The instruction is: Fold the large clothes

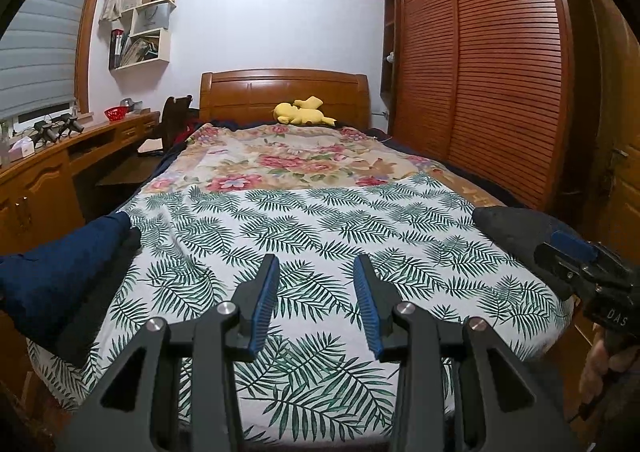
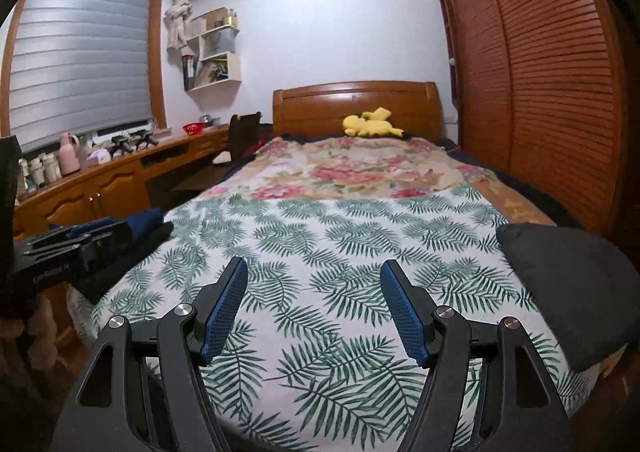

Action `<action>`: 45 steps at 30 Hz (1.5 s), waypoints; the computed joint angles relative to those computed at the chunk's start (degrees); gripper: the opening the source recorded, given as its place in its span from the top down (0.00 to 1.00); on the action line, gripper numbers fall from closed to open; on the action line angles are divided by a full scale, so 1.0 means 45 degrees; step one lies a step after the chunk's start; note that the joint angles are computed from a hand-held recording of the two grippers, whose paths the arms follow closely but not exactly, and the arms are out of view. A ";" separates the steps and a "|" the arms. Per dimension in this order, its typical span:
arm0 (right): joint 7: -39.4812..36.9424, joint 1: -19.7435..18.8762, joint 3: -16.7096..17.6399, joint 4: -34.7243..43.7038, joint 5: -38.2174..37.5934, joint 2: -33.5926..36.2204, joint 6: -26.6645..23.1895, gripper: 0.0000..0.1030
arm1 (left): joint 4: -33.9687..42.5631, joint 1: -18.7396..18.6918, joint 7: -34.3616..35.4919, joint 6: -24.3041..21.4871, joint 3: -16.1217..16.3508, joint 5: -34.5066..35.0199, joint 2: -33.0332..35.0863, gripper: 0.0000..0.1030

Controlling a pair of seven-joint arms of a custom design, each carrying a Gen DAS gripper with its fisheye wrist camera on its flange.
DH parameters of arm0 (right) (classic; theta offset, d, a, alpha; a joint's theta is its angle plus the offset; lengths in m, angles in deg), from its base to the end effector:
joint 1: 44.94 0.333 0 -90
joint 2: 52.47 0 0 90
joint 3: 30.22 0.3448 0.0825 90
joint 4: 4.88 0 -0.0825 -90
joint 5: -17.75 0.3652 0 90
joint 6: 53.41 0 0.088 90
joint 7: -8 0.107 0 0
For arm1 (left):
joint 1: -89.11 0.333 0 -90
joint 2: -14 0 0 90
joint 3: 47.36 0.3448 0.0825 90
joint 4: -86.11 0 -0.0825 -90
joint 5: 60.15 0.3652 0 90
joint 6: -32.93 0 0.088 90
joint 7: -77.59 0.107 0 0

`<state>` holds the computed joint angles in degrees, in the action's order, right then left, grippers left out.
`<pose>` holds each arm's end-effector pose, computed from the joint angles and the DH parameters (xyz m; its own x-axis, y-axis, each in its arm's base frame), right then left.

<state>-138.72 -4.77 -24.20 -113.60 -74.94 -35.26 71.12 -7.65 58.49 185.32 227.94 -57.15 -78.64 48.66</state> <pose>0.4701 0.4269 0.4135 -0.2447 -0.9688 -0.0385 -0.3073 0.1152 -0.9446 0.5989 -0.4202 0.4421 -0.5624 -0.8242 0.0661 -0.3715 0.1804 -0.9108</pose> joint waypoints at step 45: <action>0.0206 -0.0027 0.0114 -0.0235 -0.0046 -0.0228 -0.0215 0.32 | -0.0610 0.0193 0.0151 0.0503 -0.0448 0.0179 -0.0296 0.64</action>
<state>-137.79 -4.89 -23.68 -114.66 -75.15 -36.28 70.15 -10.40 59.35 186.00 230.20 -59.16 -77.84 47.33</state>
